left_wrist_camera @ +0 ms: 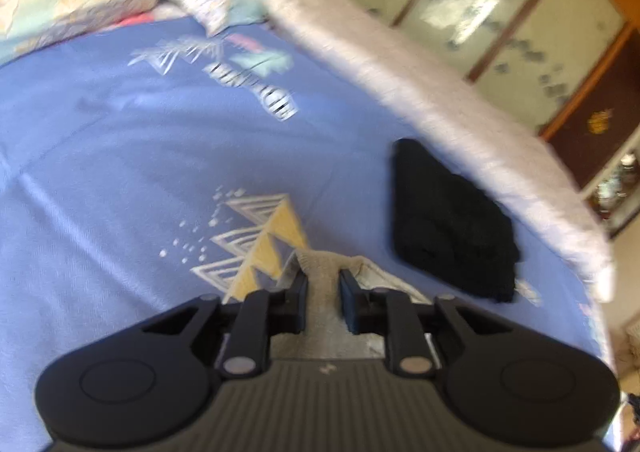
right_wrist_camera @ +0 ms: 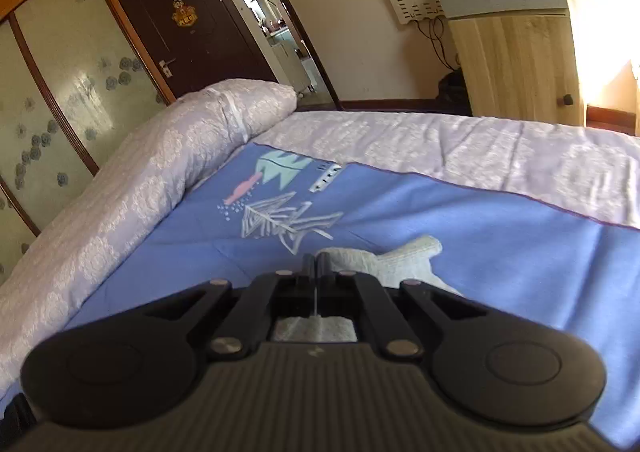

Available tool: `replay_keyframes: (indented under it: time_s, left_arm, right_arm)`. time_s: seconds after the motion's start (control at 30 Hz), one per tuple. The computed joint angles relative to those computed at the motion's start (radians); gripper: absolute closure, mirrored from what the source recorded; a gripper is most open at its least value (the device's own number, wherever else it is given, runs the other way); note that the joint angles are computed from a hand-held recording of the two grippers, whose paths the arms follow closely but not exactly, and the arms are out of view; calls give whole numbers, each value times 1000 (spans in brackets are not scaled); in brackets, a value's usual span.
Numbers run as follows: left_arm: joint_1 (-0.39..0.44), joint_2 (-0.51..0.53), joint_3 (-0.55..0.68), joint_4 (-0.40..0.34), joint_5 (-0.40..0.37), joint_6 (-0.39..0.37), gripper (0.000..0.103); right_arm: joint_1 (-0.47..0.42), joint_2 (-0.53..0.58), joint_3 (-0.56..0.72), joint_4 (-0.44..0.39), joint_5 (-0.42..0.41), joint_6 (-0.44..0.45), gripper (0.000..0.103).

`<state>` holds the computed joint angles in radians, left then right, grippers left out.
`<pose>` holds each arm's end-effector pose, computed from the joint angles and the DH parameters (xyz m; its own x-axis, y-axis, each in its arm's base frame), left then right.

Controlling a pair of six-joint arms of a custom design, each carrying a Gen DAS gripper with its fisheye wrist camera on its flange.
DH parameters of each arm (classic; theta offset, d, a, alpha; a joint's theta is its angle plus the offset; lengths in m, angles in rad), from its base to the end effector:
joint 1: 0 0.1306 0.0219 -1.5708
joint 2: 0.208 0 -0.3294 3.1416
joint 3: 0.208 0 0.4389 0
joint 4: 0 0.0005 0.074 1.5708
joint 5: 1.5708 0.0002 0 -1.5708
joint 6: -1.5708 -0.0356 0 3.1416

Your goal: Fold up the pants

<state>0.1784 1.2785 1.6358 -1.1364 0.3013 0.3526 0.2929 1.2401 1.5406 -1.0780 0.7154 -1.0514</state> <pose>0.4764 0.0747 0.5363 -0.6622 -0.4545 -0.5958 -0.2028 0.8741 -0.4414 0.4593 0.1136 0.5165 -0.1340 0.6440 -0.7532 0.6970 0.6015 0.3903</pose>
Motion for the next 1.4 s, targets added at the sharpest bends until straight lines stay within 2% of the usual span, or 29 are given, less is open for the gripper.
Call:
replay_keyframes:
  time_s: [0.03,0.07,0.1,0.13,0.23,0.33,0.43,0.63,0.73,0.8,0.83,0.9,0.93,0.97,1.0,1.03,1.07,1.1,1.13,1.2,1.27,1.3,1.33,1.4]
  left_arm:
    - [-20,40,24,-41,-56,-13,74]
    - [-32,82,55,-97,-88,-29,68]
    - [-38,119,75,-150,-100,-31,68]
    - [-38,115,69,-152,-99,-28,68]
    - [-23,67,51,-149,-73,-64,65]
    - [26,-8,20,-172,-27,-96,57]
    - [88,-92,-32,-211,33,-146,49]
    - [211,-272,-168,-359,176,-237,24]
    - [246,-323,-211,-427,214,-273,21]
    - [263,-330,-231,-469,255,-265,21]
    - [267,-330,-238,-484,276,-254,25]
    - [267,-349,-271,-482,292,-224,58]
    - [267,-352,-279,-491,302,-228,77]
    - [275,-362,-287,-492,318,-224,82]
    - [290,-378,-292,-485,337,-235,84]
    - [313,-398,-295,-475,375,-267,85]
    - [343,-423,-296,-460,416,-306,85]
    - [378,-451,-300,-437,448,-341,85]
    - [412,-472,-306,-421,485,-374,85]
    - [463,-498,-328,-427,530,-431,85]
    - [456,-509,-360,-461,469,-446,84]
    - [433,-508,-378,-478,392,-443,83]
    - [418,-502,-394,-498,333,-432,68]
    - [442,-506,-423,-494,372,-386,67]
  right_arm:
    - [-2,45,30,-33,-20,4,93]
    - [-7,83,55,-68,-58,15,82]
    - [-6,110,70,-96,-92,18,72]
    - [3,121,69,-106,-96,9,61]
    - [48,62,-5,-40,-89,2,61]
    - [89,-10,-45,-26,-111,-1,61]
    - [142,-78,-72,14,-184,16,61]
    - [329,-138,-94,87,-334,84,61]
    - [457,-130,-99,118,-348,138,61]
    - [539,-105,-82,118,-365,192,61]
    - [580,-87,-70,121,-365,221,61]
    - [650,-49,-44,117,-372,260,61]
    - [679,-29,-33,117,-384,269,61]
    - [698,-13,-29,124,-421,264,61]
    - [709,11,-17,120,-498,253,61]
    - [715,51,15,84,-589,258,63]
    - [727,93,53,39,-638,276,63]
    - [752,117,72,25,-615,297,61]
    - [780,123,72,41,-542,317,60]
    - [786,141,85,59,-533,314,57]
    - [774,155,97,63,-546,289,57]
    - [773,158,98,63,-551,281,57]
    - [772,158,102,58,-551,273,57]
    - [772,154,105,58,-528,260,57]
